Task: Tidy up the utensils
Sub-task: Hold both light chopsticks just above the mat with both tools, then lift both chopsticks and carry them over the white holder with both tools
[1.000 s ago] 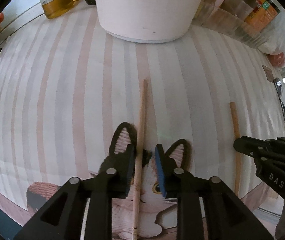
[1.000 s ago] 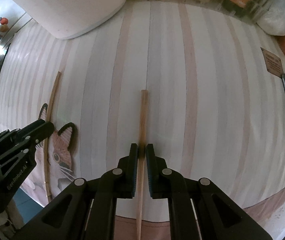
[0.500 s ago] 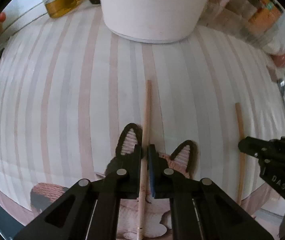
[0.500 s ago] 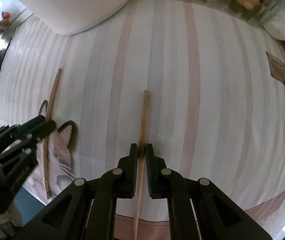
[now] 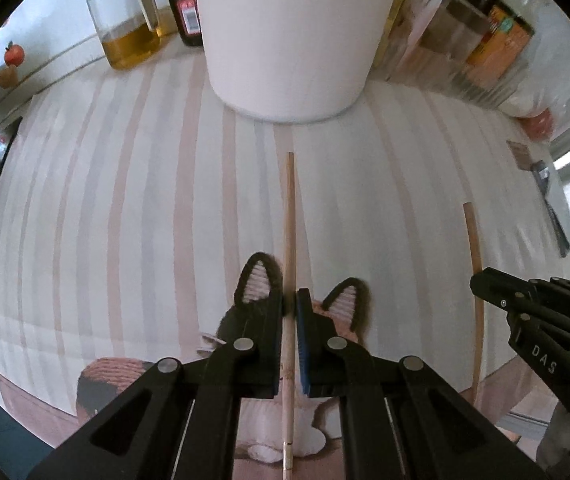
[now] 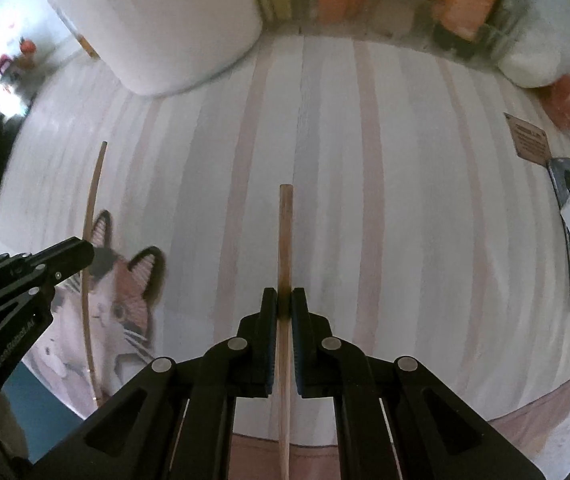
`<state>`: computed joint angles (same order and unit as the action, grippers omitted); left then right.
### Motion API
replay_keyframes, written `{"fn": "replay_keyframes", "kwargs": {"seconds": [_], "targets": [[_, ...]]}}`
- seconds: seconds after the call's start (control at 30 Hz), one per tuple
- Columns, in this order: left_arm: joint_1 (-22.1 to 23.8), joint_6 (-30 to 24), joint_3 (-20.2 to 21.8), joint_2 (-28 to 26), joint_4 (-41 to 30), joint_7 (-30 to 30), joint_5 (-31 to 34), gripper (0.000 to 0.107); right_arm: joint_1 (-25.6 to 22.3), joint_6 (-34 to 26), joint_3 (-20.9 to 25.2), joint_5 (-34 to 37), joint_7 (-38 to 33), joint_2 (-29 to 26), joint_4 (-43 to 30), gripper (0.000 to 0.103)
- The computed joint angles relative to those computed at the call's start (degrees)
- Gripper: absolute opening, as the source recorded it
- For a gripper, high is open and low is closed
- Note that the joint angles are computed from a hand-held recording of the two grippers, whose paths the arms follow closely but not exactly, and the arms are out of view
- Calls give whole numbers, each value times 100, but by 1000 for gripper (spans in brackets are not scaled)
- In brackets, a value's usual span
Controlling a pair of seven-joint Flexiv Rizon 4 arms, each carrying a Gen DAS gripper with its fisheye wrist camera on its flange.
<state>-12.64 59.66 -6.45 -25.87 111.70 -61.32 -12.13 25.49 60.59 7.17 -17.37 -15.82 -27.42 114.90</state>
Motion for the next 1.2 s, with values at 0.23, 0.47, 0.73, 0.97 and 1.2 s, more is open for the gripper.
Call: {"fn": "replay_keyframes", "kwargs": {"seconds": [0.23, 0.47, 0.73, 0.97, 1.2], "targets": [[210, 166, -196, 365, 200, 410, -473, 4, 291, 675, -478, -871, 1141, 630, 776, 7], [332, 388, -428, 639, 360, 975, -1163, 4, 345, 832, -829, -2492, 2452, 1058, 1011, 7], [297, 676, -703, 1075, 303, 1859, -2469, 4, 35, 570, -828, -4107, 3320, 1449, 567, 7], [121, 500, -688, 1195, -344, 2330, -3380, 4, -475, 410, -646, -4820, 3296, 1543, -132, 7], [25, 441, -596, 746, -1533, 2014, -3207, 4, -825, 315, -740, -5167, 3055, 1285, -1101, 7]]}}
